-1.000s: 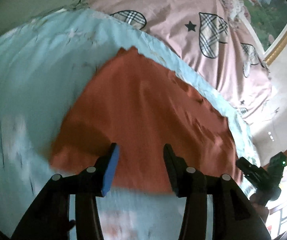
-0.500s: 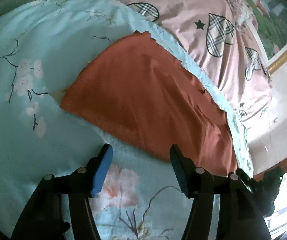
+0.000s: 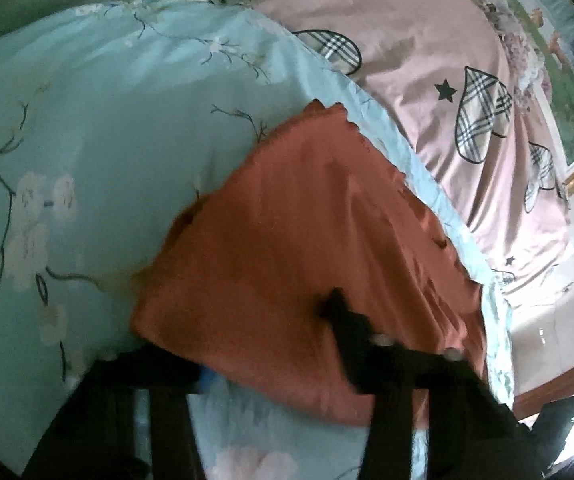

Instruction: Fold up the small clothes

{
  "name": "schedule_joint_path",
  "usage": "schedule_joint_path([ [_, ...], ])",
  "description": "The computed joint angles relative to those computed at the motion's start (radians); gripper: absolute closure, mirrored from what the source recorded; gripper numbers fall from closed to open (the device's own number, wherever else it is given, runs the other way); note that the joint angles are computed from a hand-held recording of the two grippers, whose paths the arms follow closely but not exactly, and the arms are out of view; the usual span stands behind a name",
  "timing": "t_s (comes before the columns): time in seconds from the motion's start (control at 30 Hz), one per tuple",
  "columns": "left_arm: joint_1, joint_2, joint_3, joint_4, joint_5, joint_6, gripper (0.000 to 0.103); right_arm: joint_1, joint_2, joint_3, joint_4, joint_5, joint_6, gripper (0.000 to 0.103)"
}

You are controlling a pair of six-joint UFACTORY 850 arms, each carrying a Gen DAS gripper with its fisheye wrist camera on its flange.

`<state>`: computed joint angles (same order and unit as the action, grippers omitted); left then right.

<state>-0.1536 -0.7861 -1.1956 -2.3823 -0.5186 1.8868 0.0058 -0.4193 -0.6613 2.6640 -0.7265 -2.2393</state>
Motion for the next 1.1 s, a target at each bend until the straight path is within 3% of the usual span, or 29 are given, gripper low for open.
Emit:
schedule_joint_path([
  [0.03,0.000,-0.003,-0.007,0.011,0.003,-0.003,0.086,-0.006,-0.001,-0.007,-0.008,0.004,0.009,0.050],
  [0.13,-0.024,0.030,0.010,-0.112,0.026,0.160,0.093,-0.030,-0.003,-0.032,-0.051,0.019,0.045,0.050],
  [0.23,-0.061,0.075,0.035,-0.216,0.026,0.329,0.096,-0.056,-0.003,-0.067,-0.119,0.056,0.092,0.050],
  [0.37,-0.141,0.125,0.041,-0.276,0.026,0.520,0.096,-0.108,-0.040,-0.143,-0.313,0.029,0.254,0.049],
  [0.53,-0.257,0.102,-0.009,-0.307,0.064,0.737,0.096,-0.143,-0.152,-0.307,-0.597,-0.036,0.511,0.033],
  [0.7,-0.313,0.025,-0.082,-0.303,0.139,0.768,0.097,-0.116,-0.278,-0.482,-0.818,-0.034,0.725,0.028],
  [0.97,-0.326,0.021,-0.077,-0.388,0.132,0.888,0.097,-0.023,-0.436,-0.752,-1.020,0.033,0.903,0.028],
  [1.0,-0.320,0.024,-0.068,-0.378,0.126,0.886,0.097,-0.014,-0.447,-0.774,-1.040,0.056,0.916,0.034],
  [1.03,-0.320,0.023,-0.068,-0.374,0.127,0.886,0.097,0.000,-0.461,-0.804,-1.058,0.094,0.925,0.059],
  [1.1,-0.319,0.028,-0.059,-0.379,0.123,0.899,0.097,0.006,-0.467,-0.821,-1.063,0.131,0.932,0.082],
])
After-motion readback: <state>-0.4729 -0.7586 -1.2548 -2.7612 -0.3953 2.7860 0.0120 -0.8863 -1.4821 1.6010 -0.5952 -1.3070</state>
